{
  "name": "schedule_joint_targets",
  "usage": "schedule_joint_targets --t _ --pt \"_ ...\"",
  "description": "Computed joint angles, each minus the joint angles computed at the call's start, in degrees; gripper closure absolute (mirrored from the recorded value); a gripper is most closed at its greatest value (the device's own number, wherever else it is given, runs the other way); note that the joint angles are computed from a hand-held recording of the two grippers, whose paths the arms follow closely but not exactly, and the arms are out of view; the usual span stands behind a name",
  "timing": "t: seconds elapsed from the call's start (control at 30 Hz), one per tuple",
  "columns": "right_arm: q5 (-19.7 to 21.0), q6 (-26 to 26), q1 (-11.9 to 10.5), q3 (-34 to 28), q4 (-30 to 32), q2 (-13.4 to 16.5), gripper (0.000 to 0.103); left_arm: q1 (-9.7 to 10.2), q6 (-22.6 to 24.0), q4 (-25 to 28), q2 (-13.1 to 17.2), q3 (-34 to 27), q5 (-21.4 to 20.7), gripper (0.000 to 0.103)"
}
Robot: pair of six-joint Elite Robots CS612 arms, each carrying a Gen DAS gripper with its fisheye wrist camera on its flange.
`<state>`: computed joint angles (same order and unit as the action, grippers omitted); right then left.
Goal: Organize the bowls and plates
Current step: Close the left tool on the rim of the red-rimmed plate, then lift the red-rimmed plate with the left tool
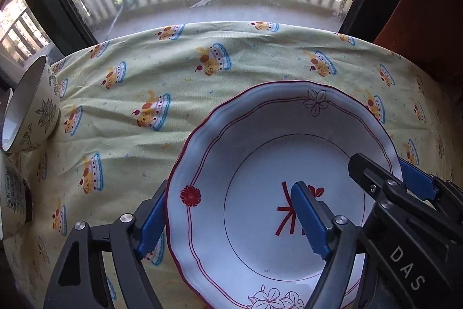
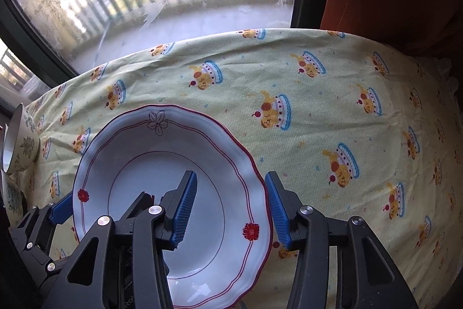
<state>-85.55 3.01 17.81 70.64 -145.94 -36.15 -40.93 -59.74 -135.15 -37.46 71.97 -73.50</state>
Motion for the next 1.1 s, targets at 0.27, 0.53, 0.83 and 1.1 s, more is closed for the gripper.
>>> schedule_joint_targets --t 0.27,0.53,0.83,1.1 --pt "1.49 -0.67 0.68 2.86 0.68 -1.91 0.051 -0.25 -2.84 -1.39 -2.89 5.39 -1.71 0.022" --pt "2.49 -1.42 1.38 3.35 1.19 -2.14 0.051 -0.02 -3.13 -4.47 -4.03 8.09 -1.57 0.026" --pt "0.67 -3.96 1.47 3.62 -0.04 -1.92 0.066 0.44 -4.04 -7.21 -3.99 8.72 -2.47 0.030" --pt "-1.47 -2.69 1.94 3.40 0.01 -1.82 0.065 0.50 -4.16 -6.71 -4.15 8.68 -2.67 0.037"
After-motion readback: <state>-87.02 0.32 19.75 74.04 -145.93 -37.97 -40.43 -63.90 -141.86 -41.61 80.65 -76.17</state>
